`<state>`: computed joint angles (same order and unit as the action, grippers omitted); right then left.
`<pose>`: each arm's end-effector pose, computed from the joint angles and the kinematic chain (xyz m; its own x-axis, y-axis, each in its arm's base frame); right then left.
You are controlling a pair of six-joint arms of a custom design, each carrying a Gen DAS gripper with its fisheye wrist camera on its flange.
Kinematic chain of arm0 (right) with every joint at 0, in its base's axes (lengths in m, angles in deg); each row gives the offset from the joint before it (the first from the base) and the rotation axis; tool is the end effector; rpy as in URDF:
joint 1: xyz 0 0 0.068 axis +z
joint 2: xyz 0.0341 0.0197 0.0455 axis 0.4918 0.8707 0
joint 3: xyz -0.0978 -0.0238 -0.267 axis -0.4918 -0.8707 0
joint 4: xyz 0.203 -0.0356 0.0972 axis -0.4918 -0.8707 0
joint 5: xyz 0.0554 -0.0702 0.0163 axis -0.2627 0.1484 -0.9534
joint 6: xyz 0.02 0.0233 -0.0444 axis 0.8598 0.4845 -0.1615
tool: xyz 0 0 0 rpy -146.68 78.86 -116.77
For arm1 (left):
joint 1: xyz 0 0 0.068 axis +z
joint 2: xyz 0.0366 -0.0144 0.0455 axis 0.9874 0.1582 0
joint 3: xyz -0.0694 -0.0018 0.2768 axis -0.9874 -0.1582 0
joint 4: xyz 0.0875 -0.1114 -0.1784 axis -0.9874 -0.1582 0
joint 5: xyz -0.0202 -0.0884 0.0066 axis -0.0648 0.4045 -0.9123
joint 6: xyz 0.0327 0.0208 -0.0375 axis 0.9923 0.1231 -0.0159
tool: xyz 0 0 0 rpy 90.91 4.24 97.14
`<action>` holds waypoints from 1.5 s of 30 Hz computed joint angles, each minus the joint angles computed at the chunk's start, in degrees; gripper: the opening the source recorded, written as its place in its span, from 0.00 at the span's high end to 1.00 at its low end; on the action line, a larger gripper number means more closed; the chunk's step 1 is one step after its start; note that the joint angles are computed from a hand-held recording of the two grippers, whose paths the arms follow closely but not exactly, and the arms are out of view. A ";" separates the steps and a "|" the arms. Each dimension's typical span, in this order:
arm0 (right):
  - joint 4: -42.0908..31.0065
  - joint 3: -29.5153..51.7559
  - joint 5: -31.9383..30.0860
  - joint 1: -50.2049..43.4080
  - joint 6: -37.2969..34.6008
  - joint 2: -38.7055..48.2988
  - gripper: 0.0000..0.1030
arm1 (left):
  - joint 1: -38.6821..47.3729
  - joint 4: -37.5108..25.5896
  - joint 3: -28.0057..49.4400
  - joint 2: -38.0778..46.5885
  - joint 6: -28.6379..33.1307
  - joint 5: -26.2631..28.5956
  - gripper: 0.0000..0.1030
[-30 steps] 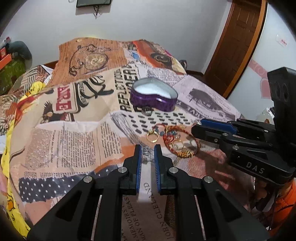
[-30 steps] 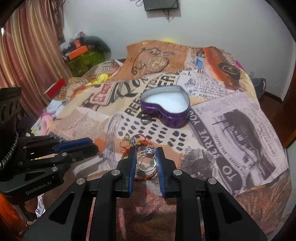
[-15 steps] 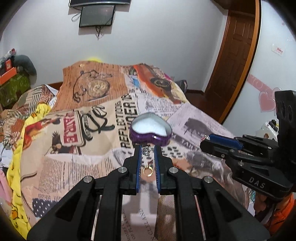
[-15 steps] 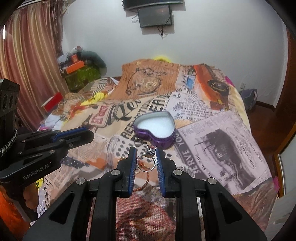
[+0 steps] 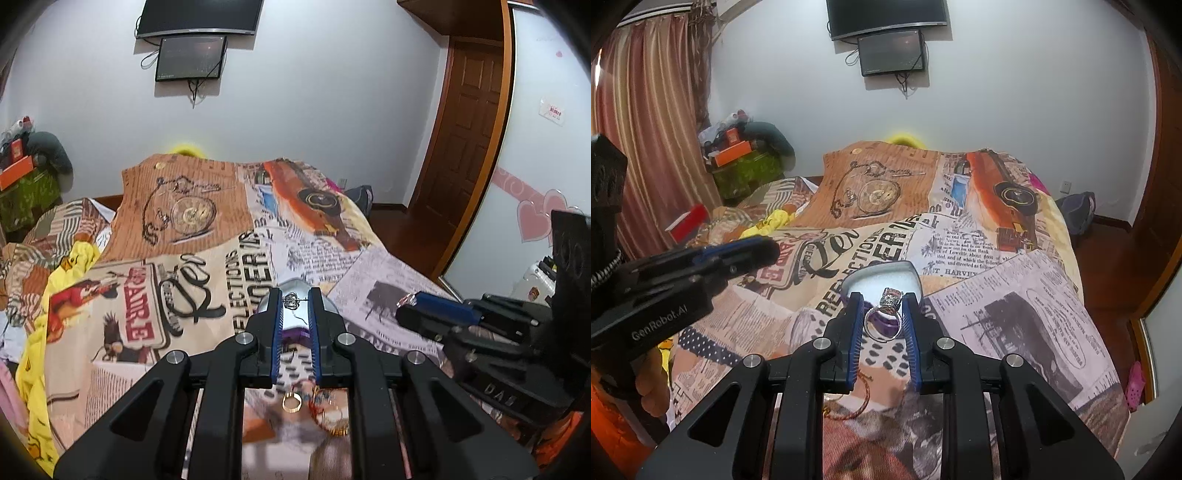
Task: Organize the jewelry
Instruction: 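Carry ring and earring over the purple heart tin and open both tools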
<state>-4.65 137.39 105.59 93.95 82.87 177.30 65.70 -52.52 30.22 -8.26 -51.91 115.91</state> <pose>0.1694 0.2936 0.2471 -0.5809 0.1522 -0.7996 0.1197 0.9877 0.1010 0.2483 -0.0849 0.2583 -0.4895 0.2867 -0.8235 0.6807 0.7159 -0.1554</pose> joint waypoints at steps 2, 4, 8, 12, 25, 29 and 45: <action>1.47 -0.58 -0.19 -0.91 -1.30 -0.06 0.81 | -0.66 0.79 0.73 0.84 -0.44 -0.67 0.88; 2.65 -1.28 -0.33 -1.55 -2.27 -0.37 0.81 | -1.38 1.55 1.91 2.52 -1.04 -1.28 0.88; 6.22 -2.97 -1.27 -3.73 -5.15 -0.73 0.81 | -1.98 2.57 3.82 5.57 -1.68 -2.01 0.88; 10.52 -5.17 -3.26 -6.24 -8.13 -1.05 0.81 | -2.67 3.55 5.91 9.37 -2.40 -2.88 0.88; 19.67 -8.17 -12.11 -13.26 -18.30 2.11 0.81 | -4.32 2.18 13.21 21.32 -2.72 -2.91 0.88; 21.49 -8.49 -14.92 -14.79 -20.72 3.18 0.81 | -4.52 0.06 15.38 24.43 -2.34 -1.75 0.88; 23.29 -8.62 -19.63 -17.41 -23.41 5.75 0.81 | -5.52 -1.69 17.51 28.78 -1.50 -4.44 0.88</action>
